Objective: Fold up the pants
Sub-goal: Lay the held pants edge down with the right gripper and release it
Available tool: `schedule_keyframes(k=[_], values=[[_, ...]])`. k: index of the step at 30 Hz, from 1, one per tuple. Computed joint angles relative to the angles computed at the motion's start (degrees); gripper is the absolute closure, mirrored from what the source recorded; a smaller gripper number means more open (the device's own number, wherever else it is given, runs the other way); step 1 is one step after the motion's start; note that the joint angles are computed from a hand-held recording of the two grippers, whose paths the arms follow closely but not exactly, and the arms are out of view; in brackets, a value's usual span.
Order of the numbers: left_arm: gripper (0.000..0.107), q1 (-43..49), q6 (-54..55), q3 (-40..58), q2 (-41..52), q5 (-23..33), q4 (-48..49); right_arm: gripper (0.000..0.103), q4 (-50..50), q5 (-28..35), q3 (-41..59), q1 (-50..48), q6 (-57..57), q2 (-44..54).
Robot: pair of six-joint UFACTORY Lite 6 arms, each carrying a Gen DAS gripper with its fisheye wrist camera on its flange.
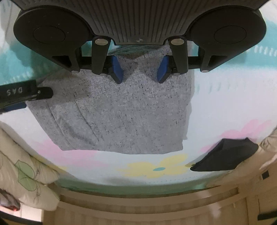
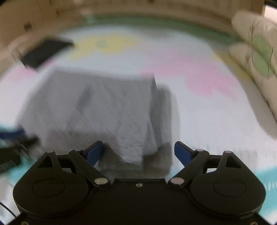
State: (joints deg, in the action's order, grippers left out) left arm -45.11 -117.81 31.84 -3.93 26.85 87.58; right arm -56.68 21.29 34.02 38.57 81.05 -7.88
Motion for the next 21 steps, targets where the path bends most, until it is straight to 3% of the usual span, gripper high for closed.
schedule_keyframes(k=[2, 4, 6, 11, 14, 17, 21], values=[[0.063, 0.25, 4.90, 0.72, -1.32, -0.09, -4.76, 0.011, -0.57, -4.89, -2.42, -3.39, 2.43, -1.02], [0.063, -0.78, 9.81, 1.20, -3.30, 1.73, -10.48, 0.011, 6.11, -5.45, -1.23, -5.07, -2.85, -0.86], [0.064, -2.86, 15.11, 2.09, -5.32, 5.45, -16.35, 0.011, 9.12, -1.35, 0.91, -3.50, -6.26, -1.59], [0.064, -9.46, 23.15, 3.93, -13.14, 15.84, -28.67, 0.009, 5.39, 13.01, 4.57, 6.99, -3.18, -7.03], [0.064, -13.35, 25.11, 5.30, -17.68, 22.12, -33.43, 0.001, 5.87, 21.97, 6.48, 13.95, 0.79, -10.42], [0.064, -19.51, 23.35, 5.98, -21.21, 30.20, -33.55, 0.001, 6.60, 31.87, 8.96, 20.83, 2.95, -12.64], [0.064, -27.90, 18.02, 8.00, -22.20, 41.20, -33.16, 0.001, 7.84, 36.75, 9.20, 27.35, 3.39, -17.27]])
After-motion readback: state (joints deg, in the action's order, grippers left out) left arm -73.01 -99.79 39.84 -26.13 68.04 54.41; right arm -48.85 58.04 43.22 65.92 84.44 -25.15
